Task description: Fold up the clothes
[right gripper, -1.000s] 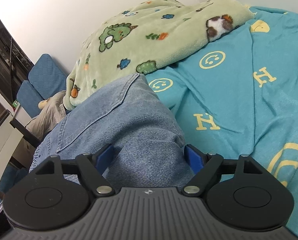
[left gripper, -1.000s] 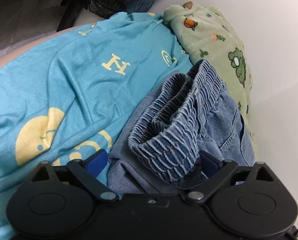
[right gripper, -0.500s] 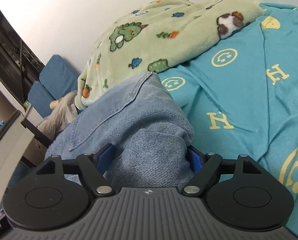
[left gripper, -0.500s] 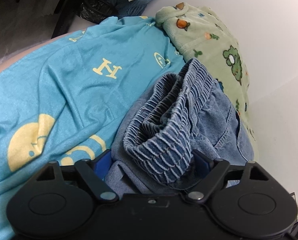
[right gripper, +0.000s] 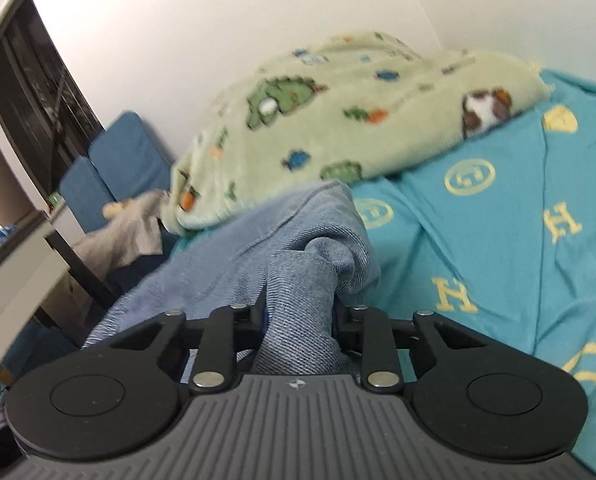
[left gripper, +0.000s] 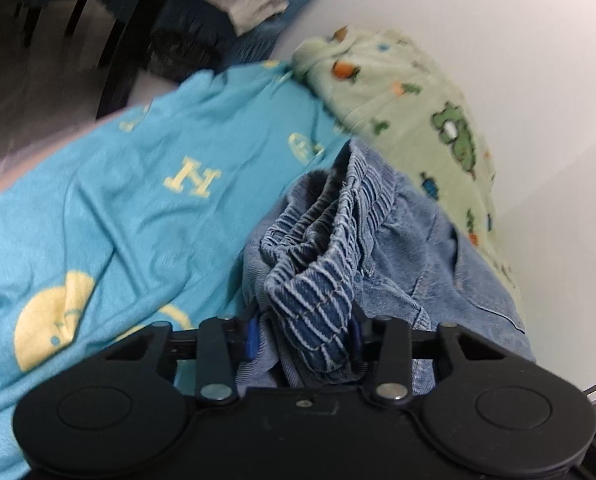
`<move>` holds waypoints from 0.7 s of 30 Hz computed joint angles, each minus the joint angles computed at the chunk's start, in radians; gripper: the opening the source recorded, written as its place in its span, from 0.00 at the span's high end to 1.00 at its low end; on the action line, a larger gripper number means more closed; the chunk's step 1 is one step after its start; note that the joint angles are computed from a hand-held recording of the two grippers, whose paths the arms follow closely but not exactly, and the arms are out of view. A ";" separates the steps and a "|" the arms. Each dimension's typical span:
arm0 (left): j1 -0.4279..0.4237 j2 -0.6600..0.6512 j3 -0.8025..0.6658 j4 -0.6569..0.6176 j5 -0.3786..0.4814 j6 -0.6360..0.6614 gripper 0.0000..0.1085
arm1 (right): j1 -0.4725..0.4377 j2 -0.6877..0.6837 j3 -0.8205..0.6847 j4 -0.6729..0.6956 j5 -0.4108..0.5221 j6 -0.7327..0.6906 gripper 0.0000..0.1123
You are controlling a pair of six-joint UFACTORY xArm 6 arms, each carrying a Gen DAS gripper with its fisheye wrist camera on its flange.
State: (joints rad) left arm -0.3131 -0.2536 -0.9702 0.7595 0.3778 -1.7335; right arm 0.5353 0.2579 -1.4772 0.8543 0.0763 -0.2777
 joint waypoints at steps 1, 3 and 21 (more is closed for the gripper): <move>-0.003 -0.004 -0.006 0.003 0.001 0.000 0.68 | 0.000 -0.006 -0.003 -0.017 -0.002 0.013 0.77; -0.006 -0.012 -0.014 -0.015 -0.010 0.016 0.68 | -0.001 -0.021 -0.010 -0.011 -0.006 0.017 0.78; -0.217 0.169 -0.367 -0.034 0.065 0.124 0.68 | -0.154 -0.299 0.165 -0.098 -0.035 0.049 0.79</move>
State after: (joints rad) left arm -0.5305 -0.0849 -1.3374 0.7254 0.4429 -1.6100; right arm 0.3811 -0.0414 -1.3121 0.7558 0.0414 -0.2289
